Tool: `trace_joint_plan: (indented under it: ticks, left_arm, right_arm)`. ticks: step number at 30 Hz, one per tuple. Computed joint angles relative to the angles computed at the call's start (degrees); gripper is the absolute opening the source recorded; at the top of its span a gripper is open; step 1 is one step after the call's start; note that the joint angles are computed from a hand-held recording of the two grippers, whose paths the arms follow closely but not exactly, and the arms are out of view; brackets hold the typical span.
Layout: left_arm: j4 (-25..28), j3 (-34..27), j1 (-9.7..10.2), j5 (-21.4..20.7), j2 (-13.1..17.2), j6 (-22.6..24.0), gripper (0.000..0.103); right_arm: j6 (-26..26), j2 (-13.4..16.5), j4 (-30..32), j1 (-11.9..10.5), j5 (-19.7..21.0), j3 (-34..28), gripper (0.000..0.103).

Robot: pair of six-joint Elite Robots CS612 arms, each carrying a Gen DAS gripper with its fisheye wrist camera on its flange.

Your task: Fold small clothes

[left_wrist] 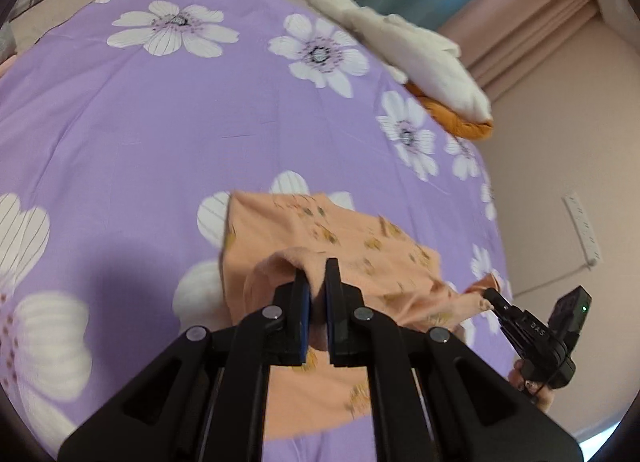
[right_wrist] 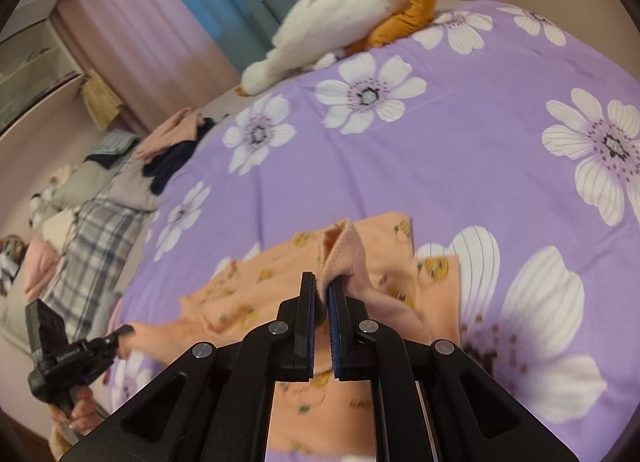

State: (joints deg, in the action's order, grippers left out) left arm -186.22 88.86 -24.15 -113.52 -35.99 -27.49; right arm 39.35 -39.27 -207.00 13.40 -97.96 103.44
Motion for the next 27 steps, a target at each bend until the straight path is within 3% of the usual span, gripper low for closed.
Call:
trace_joint_plan:
  ticks: [7, 13, 15, 17, 18, 19, 21, 23, 27]
  left_arm:
    - [9.78, -7.99, -0.38, 2.67, 3.83, 0.29, 0.006]
    - [15.99, -11.35, -0.23, 1.72, 5.58, 0.32, 0.007]
    - [16.14, -11.16, 0.02, 0.53, 5.33, 0.18, 0.014]
    - [14.02, -10.04, 0.4, -0.49, 4.66, -0.07, 0.047]
    - [12.09, -9.03, 0.54, 0.0, 4.04, -0.57, 0.056]
    - [9.8, -8.07, 0.64, 0.66, 3.55, -0.9, 0.064]
    - [5.49, -5.76, 0.97, 1.83, 2.28, -0.5, 0.068]
    - [4.87, -4.39, 1.4, 1.38, 1.45, -0.51, 0.075]
    - [7.63, -3.19, 1.47, 0.79, 0.85, 1.31, 0.075]
  right_arm:
    - [2.02, 2.28, 9.31, -2.12, 1.31, -5.01, 0.008]
    - [2.05, 3.14, 13.42, -2.63, 0.92, -6.99, 0.01]
    - [2.77, 2.87, 11.83, -3.13, 2.44, -6.18, 0.017]
    - [2.07, 2.45, 9.65, -2.98, 1.14, -5.32, 0.043]
    - [1.44, 2.05, 8.81, -2.68, -0.75, -4.74, 0.06]
    - [0.56, 1.51, 7.48, -2.31, -3.19, -3.83, 0.062]
    - [-1.28, 0.4, 6.29, -2.04, -5.55, -2.24, 0.062]
    - [-2.01, -0.22, 6.2, -2.31, -5.17, -1.34, 0.062]
    - [-3.71, -0.4, 7.5, -2.76, -2.95, -0.63, 0.062]
